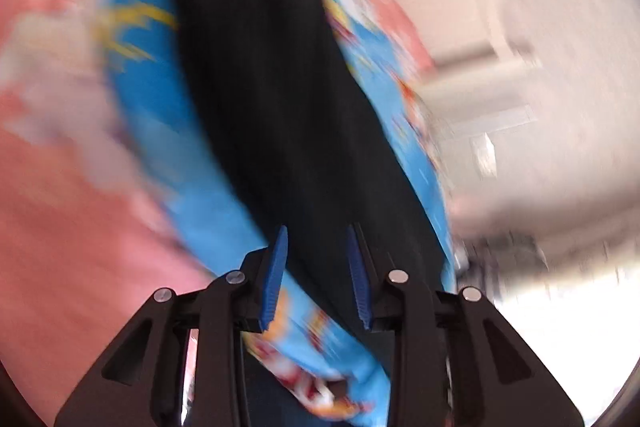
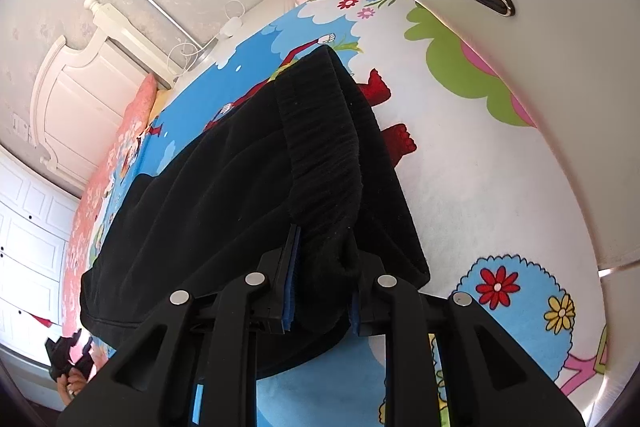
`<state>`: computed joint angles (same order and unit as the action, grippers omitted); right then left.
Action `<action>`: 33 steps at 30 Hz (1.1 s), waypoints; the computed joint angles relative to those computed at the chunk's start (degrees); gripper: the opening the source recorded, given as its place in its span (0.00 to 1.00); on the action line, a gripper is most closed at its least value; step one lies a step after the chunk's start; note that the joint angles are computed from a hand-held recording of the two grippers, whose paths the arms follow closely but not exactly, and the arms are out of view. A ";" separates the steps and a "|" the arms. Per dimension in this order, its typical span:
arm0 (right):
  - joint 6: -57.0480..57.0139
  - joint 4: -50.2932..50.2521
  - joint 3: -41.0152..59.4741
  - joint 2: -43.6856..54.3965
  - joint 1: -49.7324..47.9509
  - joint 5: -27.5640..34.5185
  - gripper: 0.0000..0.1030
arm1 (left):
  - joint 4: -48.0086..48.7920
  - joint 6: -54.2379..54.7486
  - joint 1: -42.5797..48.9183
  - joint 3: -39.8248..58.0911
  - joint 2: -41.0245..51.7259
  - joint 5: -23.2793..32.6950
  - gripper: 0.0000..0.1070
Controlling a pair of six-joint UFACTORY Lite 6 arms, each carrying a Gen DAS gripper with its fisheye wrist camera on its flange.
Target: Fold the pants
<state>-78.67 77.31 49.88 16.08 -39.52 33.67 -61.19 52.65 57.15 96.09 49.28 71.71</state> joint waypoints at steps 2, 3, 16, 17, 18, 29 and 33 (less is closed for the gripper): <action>0.57 -0.64 -0.01 -0.42 0.51 -0.68 0.19 | 0.76 5.56 -4.40 -8.57 -5.76 2.84 0.28; 1.19 -1.21 -0.17 -0.95 0.56 -0.74 0.19 | 0.86 8.16 -6.99 -13.05 -8.82 3.29 0.28; -0.33 -1.35 -3.00 -2.83 -1.80 1.84 0.19 | -12.61 5.79 -46.59 -42.27 -13.10 5.48 0.32; -0.28 -1.54 -3.24 -3.17 -1.87 1.95 0.19 | -15.07 5.46 -49.70 -42.82 -12.73 5.41 0.32; -0.39 -1.82 -3.72 -3.82 -1.76 1.80 0.19 | -15.75 4.85 -51.41 -42.20 -12.11 5.97 0.32; -0.91 -1.82 -3.52 -3.23 -5.42 6.37 0.25 | -26.41 -0.24 -60.12 -36.13 -8.98 -2.67 0.25; -1.11 -1.79 -3.02 -3.53 -4.68 6.05 0.25 | -27.10 0.71 -60.78 -37.11 -10.22 -4.87 0.12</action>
